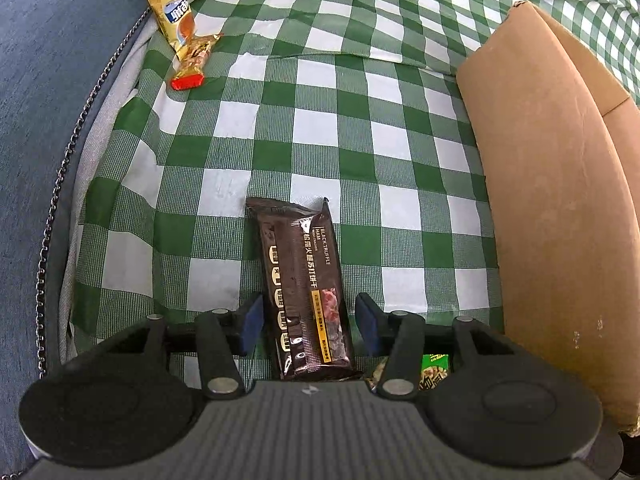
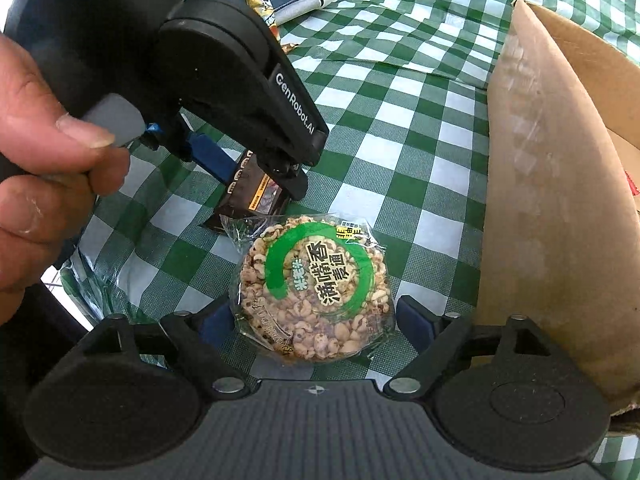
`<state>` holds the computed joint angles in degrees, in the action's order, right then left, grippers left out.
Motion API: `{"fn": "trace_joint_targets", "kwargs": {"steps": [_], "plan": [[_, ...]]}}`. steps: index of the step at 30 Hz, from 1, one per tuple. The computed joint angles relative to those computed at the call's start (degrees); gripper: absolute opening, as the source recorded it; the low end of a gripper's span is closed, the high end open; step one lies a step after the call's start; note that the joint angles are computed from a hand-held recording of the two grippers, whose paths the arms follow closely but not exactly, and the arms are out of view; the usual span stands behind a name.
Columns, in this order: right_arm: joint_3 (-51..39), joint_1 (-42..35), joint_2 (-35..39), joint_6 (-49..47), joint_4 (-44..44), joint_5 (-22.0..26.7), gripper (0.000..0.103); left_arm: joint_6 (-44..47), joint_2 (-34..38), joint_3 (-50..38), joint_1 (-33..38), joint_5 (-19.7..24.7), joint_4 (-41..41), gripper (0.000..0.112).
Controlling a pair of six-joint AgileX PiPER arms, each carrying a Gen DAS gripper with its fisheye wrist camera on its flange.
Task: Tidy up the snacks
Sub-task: 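Grasp the dark chocolate bar with the left tool while the right tool grasps the round peanut cake, then lift the chocolate bar and peanut cake off the sofa with both tools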
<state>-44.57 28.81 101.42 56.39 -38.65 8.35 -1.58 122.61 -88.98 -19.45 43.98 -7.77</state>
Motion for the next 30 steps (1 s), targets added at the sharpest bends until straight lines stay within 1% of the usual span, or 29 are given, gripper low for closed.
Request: {"fn": "trace_joint_targets", "kwargs": {"steps": [8, 9, 11, 12, 16, 18, 20, 23, 25, 27, 29, 30], "plan": [[1.16, 1.14, -1.15, 9.44, -9.35, 0.40, 0.080, -0.45, 0.46, -0.75, -0.47, 0.43, 0.78, 0.053], [1.31, 1.29, -1.45, 9.55, -9.46, 0.60, 0.079, -0.60, 0.51, -0.83, -0.59, 0.46, 1.12, 0.052], [1.66, 1.43, -2.19, 9.22, -9.11, 0.87, 0.079, -0.90, 0.57, -0.89, -0.79, 0.43, 1.75, 0.050], [1.81, 1.45, -2.63, 9.29, -9.10, 0.96, 0.079, -1.05, 0.56, -0.87, -0.88, 0.38, 2.17, 0.046], [2.82, 1.96, -5.03, 12.08, -11.82, 1.44, 0.079, -0.81, 0.16, -0.55, -0.46, -0.10, 1.69, 0.042], [3.50, 2.59, -6.58, 14.57, -14.56, 1.95, 0.079, -0.73, -0.44, -0.05, -0.16, -0.71, 1.36, 0.041], [4.23, 3.69, -8.43, 18.99, -20.05, 3.36, 0.079, -0.91, -1.45, 0.94, 0.20, -1.96, 0.90, 0.041], [5.52, 5.76, -11.09, 26.30, -29.63, 5.70, 0.079, -0.77, -3.86, 3.42, 1.01, -5.33, -0.34, 0.040], [6.48, 6.21, -13.12, 28.65, -32.93, 5.91, 0.079, -0.91, -5.72, 5.20, 1.54, -7.64, -0.64, 0.040], [7.10, 6.16, -15.28, 27.13, -32.23, 6.07, 0.079, -2.79, -7.94, 7.37, 1.76, -10.58, 1.14, 0.040], [6.87, 5.92, -17.97, 19.18, -25.52, 7.25, 0.079, -3.35, -10.24, 9.61, 2.28, -13.68, 1.06, 0.040], [6.30, 5.59, -19.17, 15.66, -22.72, 8.24, 0.079, -3.67, -10.83, 9.75, 2.30, -14.33, 0.60, 0.040]]}}
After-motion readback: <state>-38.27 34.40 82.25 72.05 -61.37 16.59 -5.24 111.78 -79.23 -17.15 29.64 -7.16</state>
